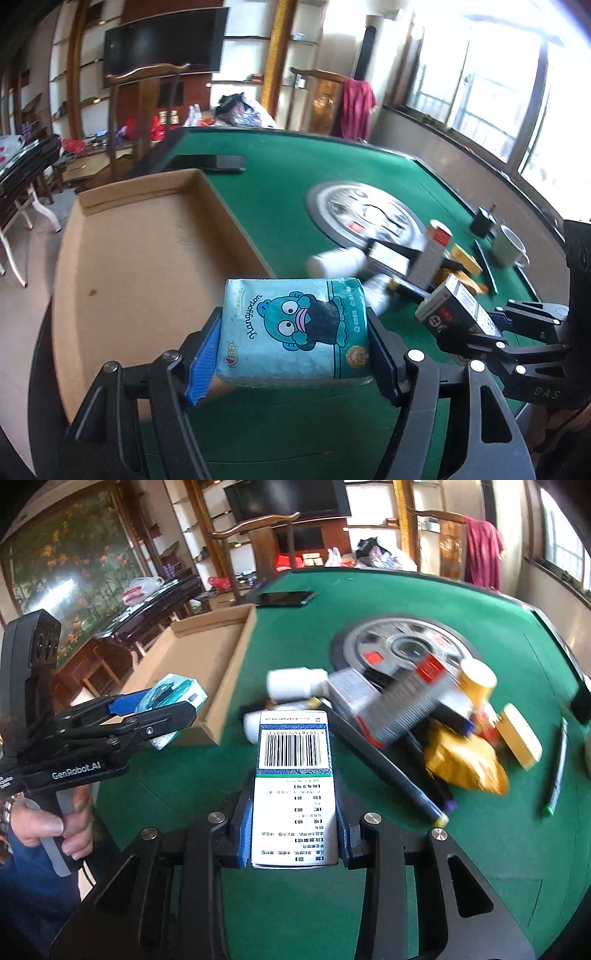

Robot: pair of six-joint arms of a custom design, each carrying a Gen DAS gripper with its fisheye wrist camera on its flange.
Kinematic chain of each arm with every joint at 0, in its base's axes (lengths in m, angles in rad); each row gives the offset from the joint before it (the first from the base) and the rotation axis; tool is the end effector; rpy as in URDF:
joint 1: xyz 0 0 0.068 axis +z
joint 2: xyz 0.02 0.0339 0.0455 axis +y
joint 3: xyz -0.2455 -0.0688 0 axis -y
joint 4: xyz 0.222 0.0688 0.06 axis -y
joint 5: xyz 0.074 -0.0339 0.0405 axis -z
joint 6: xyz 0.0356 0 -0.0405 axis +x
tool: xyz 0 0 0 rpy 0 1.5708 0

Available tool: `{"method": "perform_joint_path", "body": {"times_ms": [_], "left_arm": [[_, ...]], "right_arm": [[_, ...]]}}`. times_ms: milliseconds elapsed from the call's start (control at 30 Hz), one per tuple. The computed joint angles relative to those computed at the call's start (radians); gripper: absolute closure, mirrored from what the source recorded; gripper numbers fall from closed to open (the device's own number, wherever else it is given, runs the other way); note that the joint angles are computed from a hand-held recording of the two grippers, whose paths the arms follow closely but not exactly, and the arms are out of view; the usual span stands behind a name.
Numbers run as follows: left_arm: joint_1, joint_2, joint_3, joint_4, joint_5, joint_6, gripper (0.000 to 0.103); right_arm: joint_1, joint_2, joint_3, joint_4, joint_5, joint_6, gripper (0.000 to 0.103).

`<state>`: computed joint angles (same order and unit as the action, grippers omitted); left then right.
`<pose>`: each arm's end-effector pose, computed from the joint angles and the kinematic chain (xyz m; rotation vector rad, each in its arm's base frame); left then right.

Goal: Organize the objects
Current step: 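Carry the tissue pack with the left tool while the right tool carries the medicine box to the cardboard tray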

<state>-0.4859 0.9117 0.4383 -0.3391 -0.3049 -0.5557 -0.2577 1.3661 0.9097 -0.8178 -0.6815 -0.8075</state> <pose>0.1543 -0.0694 0.1814 -0.2245 2.3300 -0.1518 0.2238 -0.0358 0.2127 -0.8027 2.3603 0.5716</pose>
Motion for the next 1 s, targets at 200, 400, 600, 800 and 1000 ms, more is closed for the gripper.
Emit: {"method": "perform_joint_path", "body": {"times_ms": [200, 400, 600, 800, 1000], "left_arm": [[0.256, -0.096, -0.019, -0.046, 0.133, 0.132, 0.032], [0.569, -0.006, 0.059, -0.038, 0.287, 0.322, 0.032], [0.78, 0.273, 0.204, 0.038, 0.384, 0.419, 0.032], [0.834, 0.608, 0.396, 0.088, 0.429, 0.36, 0.032], [0.869, 0.794, 0.522, 0.131, 0.495, 0.254, 0.032]], "right_arm": [[0.189, -0.025, 0.016, 0.043, 0.045, 0.158, 0.069], [0.409, 0.025, 0.105, 0.089, 0.114, 0.345, 0.069], [0.58, 0.185, 0.285, 0.117, 0.18, 0.506, 0.069], [0.705, 0.391, 0.473, 0.18, 0.256, 0.641, 0.069], [0.774, 0.587, 0.628, 0.248, 0.324, 0.719, 0.069]]}}
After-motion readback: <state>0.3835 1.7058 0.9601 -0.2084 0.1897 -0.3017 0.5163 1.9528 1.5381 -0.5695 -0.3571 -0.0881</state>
